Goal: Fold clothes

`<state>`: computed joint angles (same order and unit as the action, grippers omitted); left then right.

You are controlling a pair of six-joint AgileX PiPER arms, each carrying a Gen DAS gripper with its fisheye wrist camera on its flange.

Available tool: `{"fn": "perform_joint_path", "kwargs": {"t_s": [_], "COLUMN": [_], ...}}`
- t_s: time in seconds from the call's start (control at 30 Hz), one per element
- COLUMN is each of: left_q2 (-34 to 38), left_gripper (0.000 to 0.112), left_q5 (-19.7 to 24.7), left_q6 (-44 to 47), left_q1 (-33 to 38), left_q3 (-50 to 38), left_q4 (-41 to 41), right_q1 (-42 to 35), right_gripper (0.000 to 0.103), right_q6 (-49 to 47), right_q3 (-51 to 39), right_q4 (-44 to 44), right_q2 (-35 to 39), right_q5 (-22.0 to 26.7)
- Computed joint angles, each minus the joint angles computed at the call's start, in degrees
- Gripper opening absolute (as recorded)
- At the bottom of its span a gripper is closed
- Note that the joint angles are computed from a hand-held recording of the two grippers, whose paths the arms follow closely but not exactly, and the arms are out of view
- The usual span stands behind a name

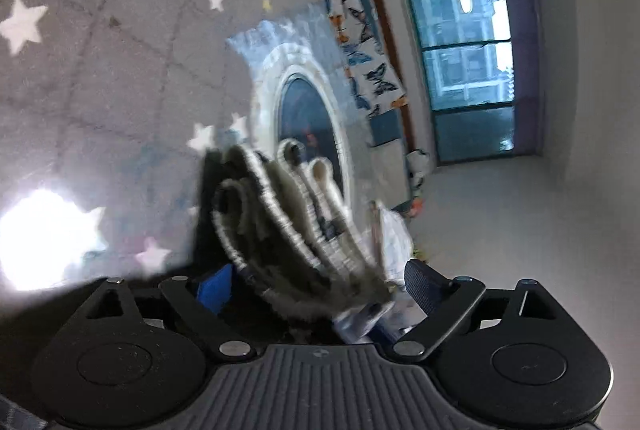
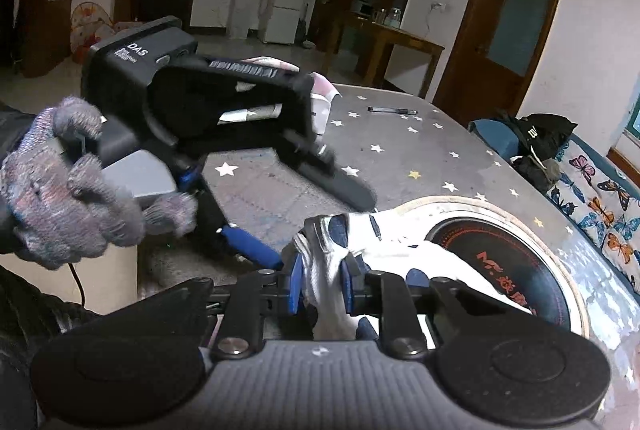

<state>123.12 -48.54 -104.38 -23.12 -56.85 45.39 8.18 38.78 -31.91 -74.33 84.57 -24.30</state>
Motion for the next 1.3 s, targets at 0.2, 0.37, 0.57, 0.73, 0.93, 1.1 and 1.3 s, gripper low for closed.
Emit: {"fn": "perform_joint_path", "kwargs": {"t_s": [0.2, 0.37, 0.57, 0.73, 0.93, 1.1, 1.3], "left_q2": [1.8, 2.4, 3.1, 2.3, 0.2, -0.2, -0.5], "left_gripper": [0.087, 0.053, 0.031, 0.031, 0.031, 0.031, 0.031], "left_q5": [2.6, 7.9, 10.8, 12.6, 16.6, 20.5, 23.6], "left_q6": [-3.9, -7.5, -7.7, -6.8, -6.3, -6.9, -8.2], "left_q1": [-0.6, -1.2, -1.5, -1.6, -2.3, -3.4, -4.3], "left_q3": [-4.5, -8.3, -9.5, -9.4, -9.0, -10.6, -11.7], "left_q4": [3.0, 6.9, 8.7, 9.6, 12.0, 14.5, 17.6], "right_q1": [-0.3, -0.9, -4.8, -12.8, -23.9, -29.0, -31.7], "right_gripper": [0.018, 0.013, 0.014, 0.025, 0.025, 0.025, 0.027], "right_q6": [-0.7, -1.4, 3.6, 11.7, 15.3, 17.4, 22.4], "right_q3": [1.0, 1.7, 1.3, 2.2, 2.9, -0.4, -6.3], "right_q4": [0.5, 0.9, -3.5, -9.2, -6.3, -1.8, -1.1], "right_q2": [-0.7, -0.9, 0.1, -1.9, -0.7, 4.7, 12.8], "right_q5": [-0.8, -2.2, -4.7, -9.3, -9.7, -6.1, -5.8]}}
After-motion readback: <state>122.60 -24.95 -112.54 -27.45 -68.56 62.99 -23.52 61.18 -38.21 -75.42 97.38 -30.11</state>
